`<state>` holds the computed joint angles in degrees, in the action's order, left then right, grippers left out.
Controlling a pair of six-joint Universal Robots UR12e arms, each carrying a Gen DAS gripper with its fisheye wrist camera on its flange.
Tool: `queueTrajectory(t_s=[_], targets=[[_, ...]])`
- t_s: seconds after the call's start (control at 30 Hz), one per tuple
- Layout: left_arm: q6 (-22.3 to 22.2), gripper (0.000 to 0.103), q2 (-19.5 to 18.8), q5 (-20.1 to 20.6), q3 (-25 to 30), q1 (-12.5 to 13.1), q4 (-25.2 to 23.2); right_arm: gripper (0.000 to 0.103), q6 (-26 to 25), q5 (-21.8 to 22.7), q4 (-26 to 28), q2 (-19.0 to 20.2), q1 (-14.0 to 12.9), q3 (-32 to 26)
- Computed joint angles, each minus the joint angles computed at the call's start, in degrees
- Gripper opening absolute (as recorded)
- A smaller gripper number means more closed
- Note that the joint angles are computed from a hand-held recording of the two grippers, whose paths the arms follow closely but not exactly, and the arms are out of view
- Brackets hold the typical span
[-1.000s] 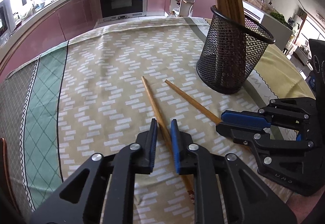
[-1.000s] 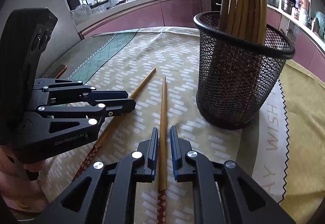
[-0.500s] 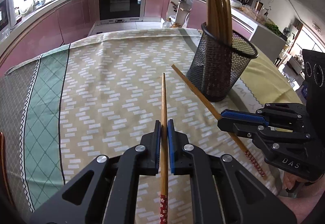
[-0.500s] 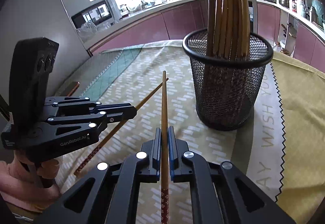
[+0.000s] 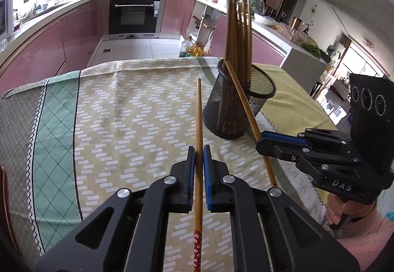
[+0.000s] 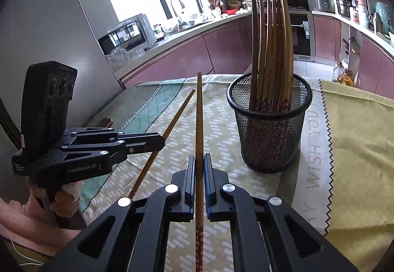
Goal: Organize utensils
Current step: 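Lift the right tool's chopstick upright over the mesh cup while the left tool raises its own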
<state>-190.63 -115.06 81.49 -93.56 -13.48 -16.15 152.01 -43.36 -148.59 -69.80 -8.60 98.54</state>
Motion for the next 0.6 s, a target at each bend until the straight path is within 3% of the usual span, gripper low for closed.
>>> queueTrajectory(t_s=[0.6], targets=[[0.7, 0.007, 1.4, -3.6, -0.4, 0.1, 5.3, 0.006, 4.6, 3.7, -5.7, -0.3, -1.9, 0.4]])
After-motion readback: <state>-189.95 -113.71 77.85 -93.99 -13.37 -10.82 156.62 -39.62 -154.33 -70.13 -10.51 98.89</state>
